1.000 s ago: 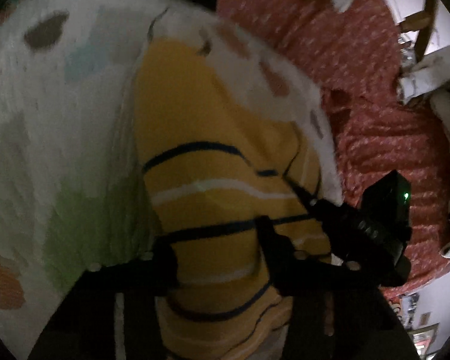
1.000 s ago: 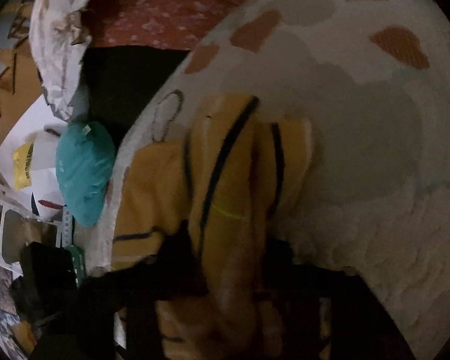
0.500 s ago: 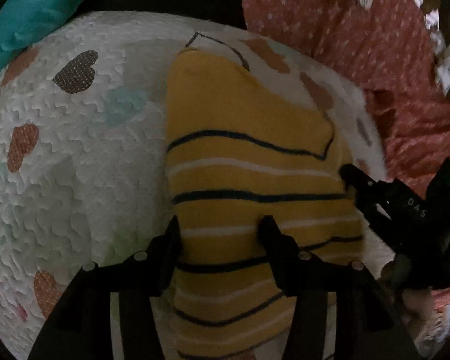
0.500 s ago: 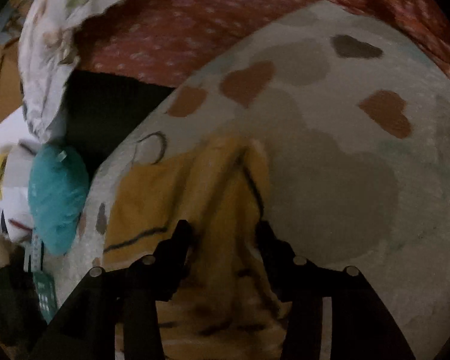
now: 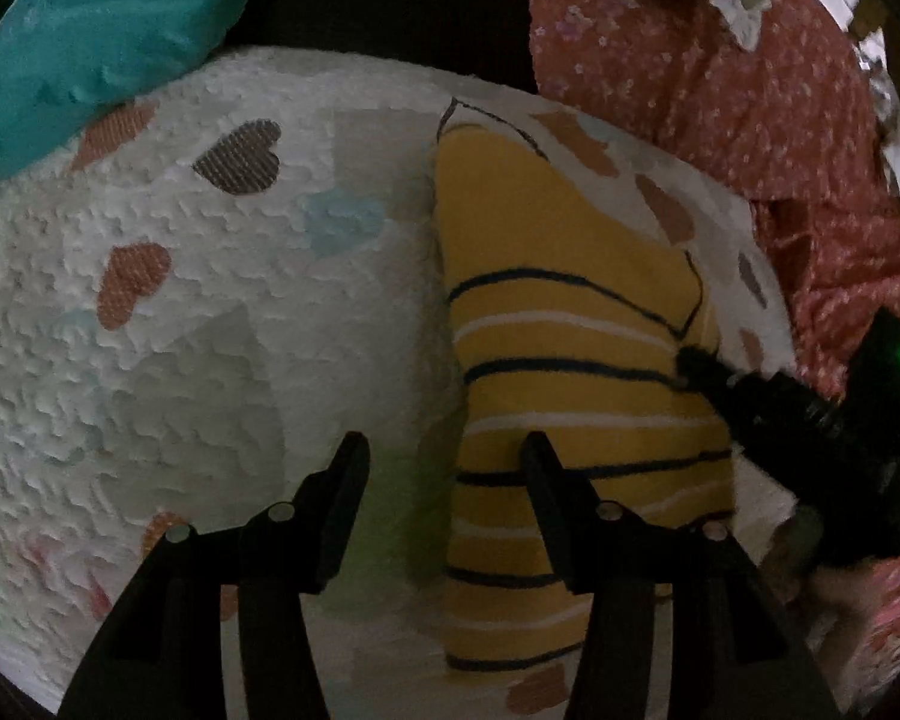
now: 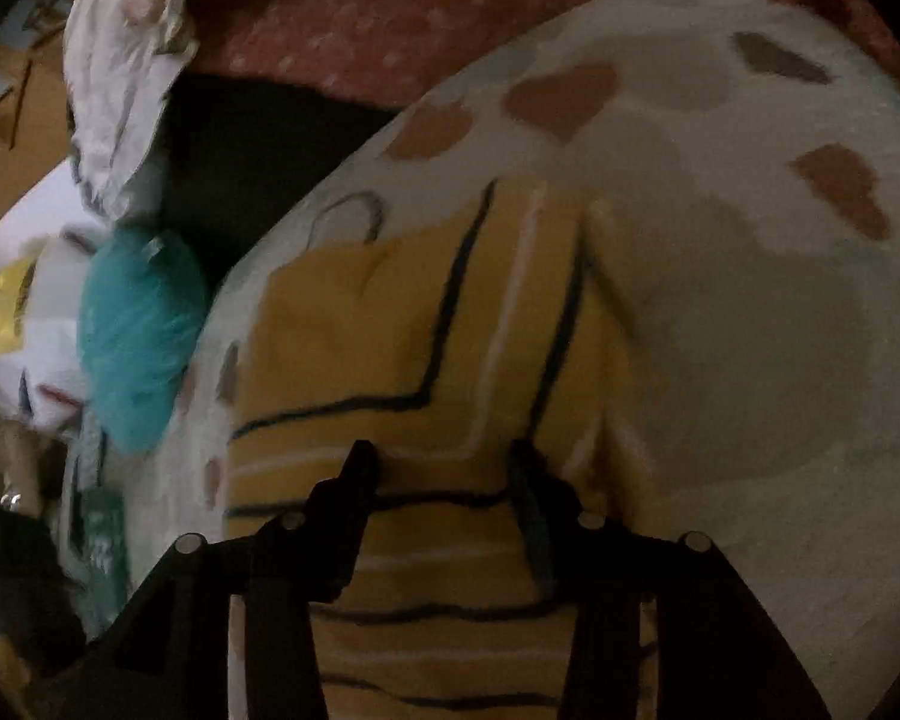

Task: Fold small clothes

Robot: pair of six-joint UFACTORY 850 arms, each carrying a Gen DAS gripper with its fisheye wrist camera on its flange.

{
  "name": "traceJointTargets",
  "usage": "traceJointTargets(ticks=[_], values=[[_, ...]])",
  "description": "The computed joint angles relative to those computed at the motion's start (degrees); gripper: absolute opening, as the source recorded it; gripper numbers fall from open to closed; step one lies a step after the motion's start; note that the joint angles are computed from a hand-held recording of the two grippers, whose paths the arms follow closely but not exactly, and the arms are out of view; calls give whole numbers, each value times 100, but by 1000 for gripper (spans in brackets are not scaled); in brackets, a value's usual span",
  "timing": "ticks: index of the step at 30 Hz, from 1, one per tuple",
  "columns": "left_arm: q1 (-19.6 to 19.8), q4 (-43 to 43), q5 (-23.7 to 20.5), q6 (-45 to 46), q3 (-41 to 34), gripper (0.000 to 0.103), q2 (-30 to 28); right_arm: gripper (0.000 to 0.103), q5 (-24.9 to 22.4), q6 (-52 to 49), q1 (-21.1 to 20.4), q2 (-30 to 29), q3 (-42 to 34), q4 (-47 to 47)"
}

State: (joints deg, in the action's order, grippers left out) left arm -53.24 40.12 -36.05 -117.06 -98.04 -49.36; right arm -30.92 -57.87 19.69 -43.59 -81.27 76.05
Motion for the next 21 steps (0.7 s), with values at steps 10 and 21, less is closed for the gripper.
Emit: traceJointTargets(ticks=[10,21], values=[[-839,790,-3376,-254,-1231,67,-456,57,1074,-1858,25,1556,1585,1477],[-1656,1026,-5663,-958,-1824,103,-754,68,1574,-4104,36,3163,3629,2800]])
